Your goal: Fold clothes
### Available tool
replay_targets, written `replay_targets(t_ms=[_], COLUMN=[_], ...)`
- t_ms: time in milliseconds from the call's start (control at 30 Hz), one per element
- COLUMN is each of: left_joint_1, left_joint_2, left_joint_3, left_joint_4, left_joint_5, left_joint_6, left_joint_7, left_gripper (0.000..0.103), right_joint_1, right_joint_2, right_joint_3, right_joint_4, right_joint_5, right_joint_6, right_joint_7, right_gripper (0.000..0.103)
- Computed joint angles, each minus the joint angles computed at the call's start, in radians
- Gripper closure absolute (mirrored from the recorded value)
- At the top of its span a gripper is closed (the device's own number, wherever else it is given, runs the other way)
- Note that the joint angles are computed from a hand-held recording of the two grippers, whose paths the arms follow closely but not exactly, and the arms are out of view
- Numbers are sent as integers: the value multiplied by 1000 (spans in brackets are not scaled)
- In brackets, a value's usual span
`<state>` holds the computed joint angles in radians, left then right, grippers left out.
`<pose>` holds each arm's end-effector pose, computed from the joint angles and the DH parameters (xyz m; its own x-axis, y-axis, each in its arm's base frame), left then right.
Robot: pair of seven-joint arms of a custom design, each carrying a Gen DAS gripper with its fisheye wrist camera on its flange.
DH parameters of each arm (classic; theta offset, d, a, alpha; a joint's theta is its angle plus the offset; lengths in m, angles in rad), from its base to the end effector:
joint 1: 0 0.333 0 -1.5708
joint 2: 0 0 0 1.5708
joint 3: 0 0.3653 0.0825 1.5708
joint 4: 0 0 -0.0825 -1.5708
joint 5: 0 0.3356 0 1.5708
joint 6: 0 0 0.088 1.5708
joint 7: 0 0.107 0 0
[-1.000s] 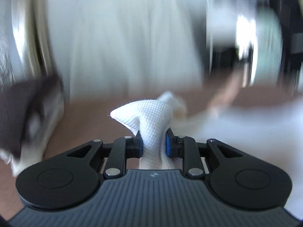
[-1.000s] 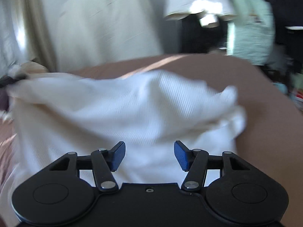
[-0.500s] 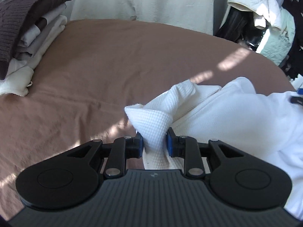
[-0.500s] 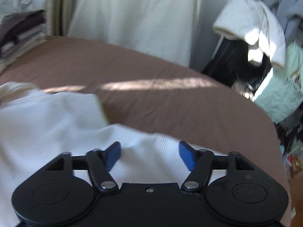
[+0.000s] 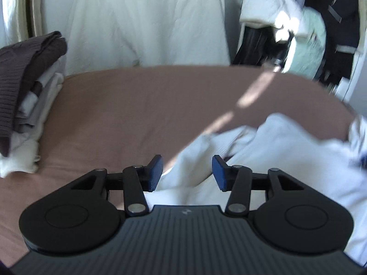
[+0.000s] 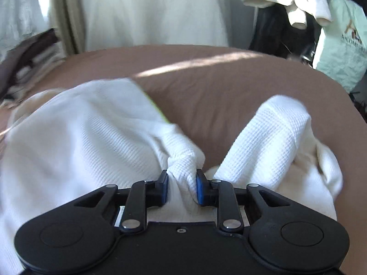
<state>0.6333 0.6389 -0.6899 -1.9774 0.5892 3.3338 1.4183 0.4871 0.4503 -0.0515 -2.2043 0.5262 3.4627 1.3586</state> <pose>0.6458 -0.0087 0.3924 -0.3125 -0.9412 0.1286 -0.6044 0.0926 -0.7913 0.5562 0.1977 0.3519 0.1218 -0.9901 -0.0691 -0.7091 -0.0381 -0.7041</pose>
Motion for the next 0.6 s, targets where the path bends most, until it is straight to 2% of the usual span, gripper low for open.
replay_targets(t_ms=[67,133,233,300,333,367,400,433,467,500,533,567,600], left_joint_1=[10,-2,-1,-2,-18,-50,-113,-165,-187,-205,-221,-203,-173], left_joint_2=[16,28,59,80,87,88,79,76,84,94,104,126,151], left_joint_3=[-27,-24,-48,-62,-50,-17,51,106,125,141,151,126,91], left_joint_4=[-3,-4,4,4,6,11,13,21,38,54,68,82,91], left_joint_5=[-4,3,40,67,72,74,56,34,39,37,25,39,64], left_joint_6=[8,19,13,19,32,53,87,100,87,72,56,44,42], left_joint_7=[-14,-21,-14,9,17,17,10,1,-20,-33,-35,-44,-56], left_gripper=[33,33,33,32,31,25,14,12,12,12,12,12,12], right_joint_1=[-113,-263,-512,-600,-642,-704,-772,-831,-859,-857,-826,-812,-829], right_joint_2=[-51,-89,-121,-135,-143,-146,-145,-141,-144,-152,-160,-167,-174], right_joint_3=[127,275,512,609,655,721,790,851,881,877,844,830,850], right_joint_4=[-69,-121,-152,-168,-177,-180,-176,-171,-164,-159,-148,-141,-145], right_joint_5=[-76,-178,-266,-236,-220,-201,-181,-161,-141,-140,-145,-141,-118], right_joint_6=[-24,-75,-224,-252,-251,-262,-283,-305,-326,-331,-331,-322,-296], right_joint_7=[25,57,74,34,9,-20,-54,-88,-118,-132,-138,-148,-167], right_gripper=[75,75,74,74,73,72,69,61,57,57,57,57,57])
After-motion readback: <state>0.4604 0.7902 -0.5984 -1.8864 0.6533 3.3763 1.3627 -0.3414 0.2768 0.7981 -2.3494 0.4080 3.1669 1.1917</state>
